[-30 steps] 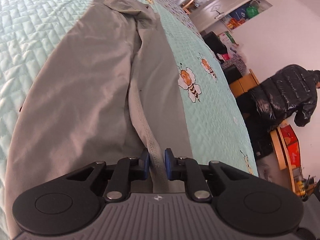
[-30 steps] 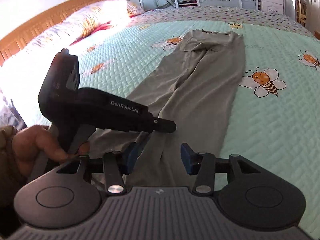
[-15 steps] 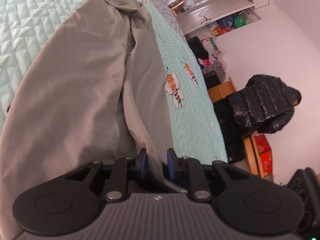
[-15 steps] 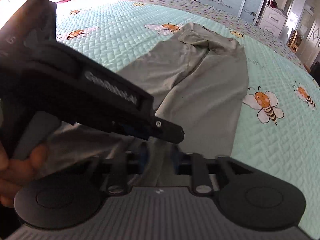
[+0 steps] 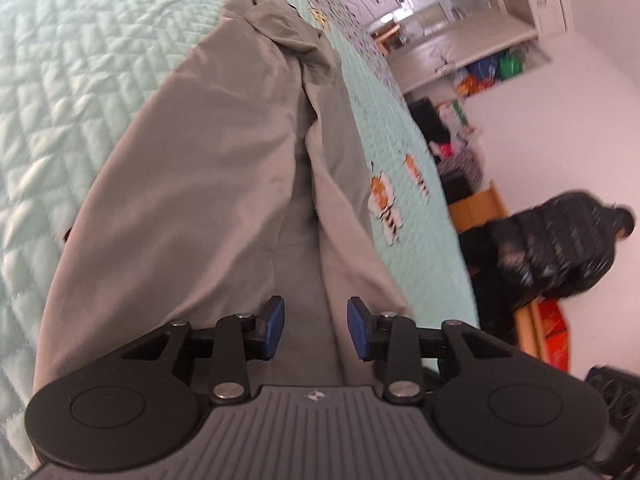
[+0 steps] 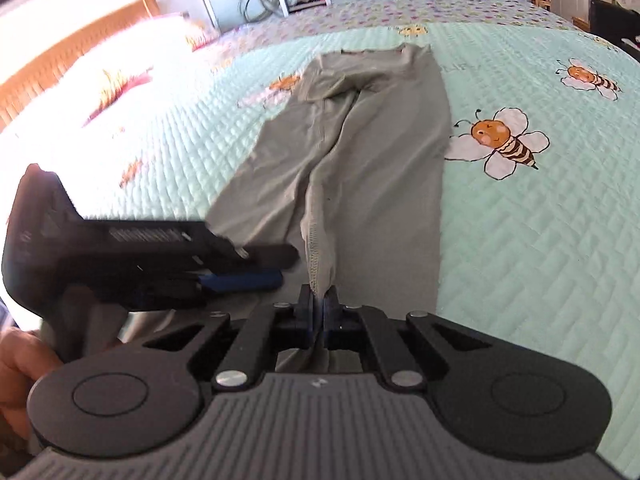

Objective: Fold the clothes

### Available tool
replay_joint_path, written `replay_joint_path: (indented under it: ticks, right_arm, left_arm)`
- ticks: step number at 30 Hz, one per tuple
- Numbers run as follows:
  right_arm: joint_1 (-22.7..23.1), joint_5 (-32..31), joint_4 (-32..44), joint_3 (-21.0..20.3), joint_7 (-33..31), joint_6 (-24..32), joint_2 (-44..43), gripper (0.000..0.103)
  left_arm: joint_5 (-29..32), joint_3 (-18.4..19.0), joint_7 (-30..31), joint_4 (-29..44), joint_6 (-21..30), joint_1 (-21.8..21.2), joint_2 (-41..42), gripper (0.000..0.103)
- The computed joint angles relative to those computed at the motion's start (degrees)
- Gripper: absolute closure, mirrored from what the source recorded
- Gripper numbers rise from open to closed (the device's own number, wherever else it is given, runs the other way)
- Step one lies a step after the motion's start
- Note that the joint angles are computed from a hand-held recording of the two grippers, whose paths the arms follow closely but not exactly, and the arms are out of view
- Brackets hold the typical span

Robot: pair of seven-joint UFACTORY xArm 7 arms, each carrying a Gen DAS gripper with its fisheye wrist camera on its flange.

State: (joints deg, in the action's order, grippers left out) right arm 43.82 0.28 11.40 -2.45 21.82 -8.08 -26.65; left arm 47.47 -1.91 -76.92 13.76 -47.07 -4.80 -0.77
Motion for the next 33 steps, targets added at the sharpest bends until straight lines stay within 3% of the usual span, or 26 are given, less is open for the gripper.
replay_joint_path:
  ticks: [3,9,12,22,27,30,33]
  right_arm:
    - [2.4,-0.1,-0.7,-2.6,0.0,-1.1,-1.0,0.1]
    - [6.4,-2.0,-1.0,-8.1,-0.9,-2.5,-3.0,0.1]
    - [8.6,-2.3,-1.2,-10.3,-1.3,-2.0,-4.3,0.1]
    - [14.0,0.4,-2.1,-15.1,-4.1,-0.4,-6.9,0.1]
    - [19.7,0.8,-1.9,-20.3,-7.2,-0.6,-7.4,0.1]
    - [24.0,1.6,-1.6,-24.1,-9.7,0.5,-7.8,0.1]
    - [28.9,3.2,-1.0,-28.8,-13.0,4.0,-8.4,0.1]
  left_arm:
    - [1.5,-0.2,-2.8,2.5,-0.6,0.3,3.0,0.067]
    - [-2.0,-3.2,-8.9,6.7,-12.3,2.7,15.1,0.067]
    - [-3.1,-4.9,-10.0,8.5,-15.8,3.4,19.1,0.067]
    - [1.7,-8.2,-15.5,17.0,-26.0,4.6,31.2,0.066]
    - [-3.9,-7.8,-12.8,11.9,-31.7,3.9,30.7,0.061]
    - [-2.3,-6.0,-12.6,9.2,-27.8,4.1,25.4,0.06]
    - [2.2,-4.0,-11.9,6.9,-18.5,4.1,16.8,0.056]
